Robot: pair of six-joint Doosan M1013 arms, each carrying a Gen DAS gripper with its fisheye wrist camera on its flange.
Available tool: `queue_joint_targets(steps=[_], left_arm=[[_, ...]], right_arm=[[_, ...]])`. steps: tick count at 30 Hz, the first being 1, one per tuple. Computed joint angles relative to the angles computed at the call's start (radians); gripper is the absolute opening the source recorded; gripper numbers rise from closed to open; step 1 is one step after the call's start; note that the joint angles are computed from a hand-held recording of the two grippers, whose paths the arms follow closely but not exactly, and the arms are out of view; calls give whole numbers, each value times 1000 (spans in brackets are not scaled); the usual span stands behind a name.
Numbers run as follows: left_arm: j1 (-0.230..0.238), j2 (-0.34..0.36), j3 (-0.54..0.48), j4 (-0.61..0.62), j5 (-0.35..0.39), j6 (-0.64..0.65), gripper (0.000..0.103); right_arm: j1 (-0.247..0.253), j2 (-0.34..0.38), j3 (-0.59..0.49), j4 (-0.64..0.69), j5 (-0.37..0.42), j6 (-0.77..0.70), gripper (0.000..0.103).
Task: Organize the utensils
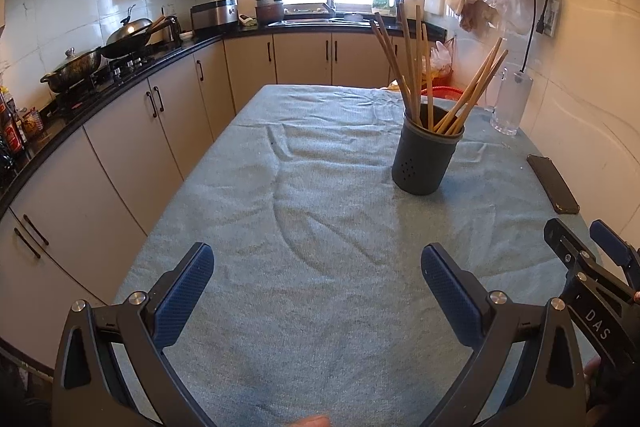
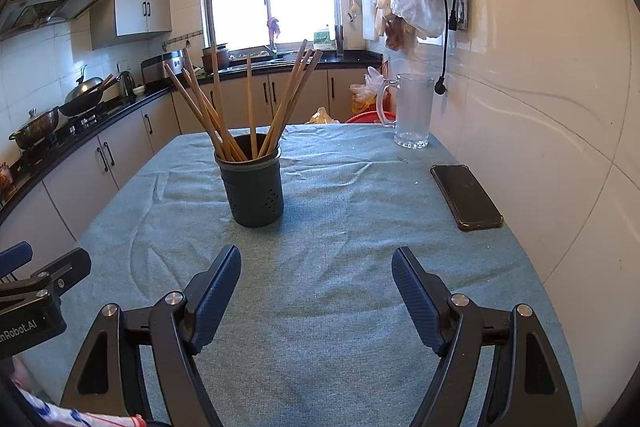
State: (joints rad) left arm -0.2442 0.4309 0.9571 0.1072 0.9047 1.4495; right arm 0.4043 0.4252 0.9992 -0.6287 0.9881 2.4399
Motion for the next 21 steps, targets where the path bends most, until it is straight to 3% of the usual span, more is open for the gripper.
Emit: queue_joint_targets(steps=[21], left_arm=[[4, 5, -5, -22, 10, 14, 103]], right_arm=[[1, 6, -7, 16, -3, -22, 82]])
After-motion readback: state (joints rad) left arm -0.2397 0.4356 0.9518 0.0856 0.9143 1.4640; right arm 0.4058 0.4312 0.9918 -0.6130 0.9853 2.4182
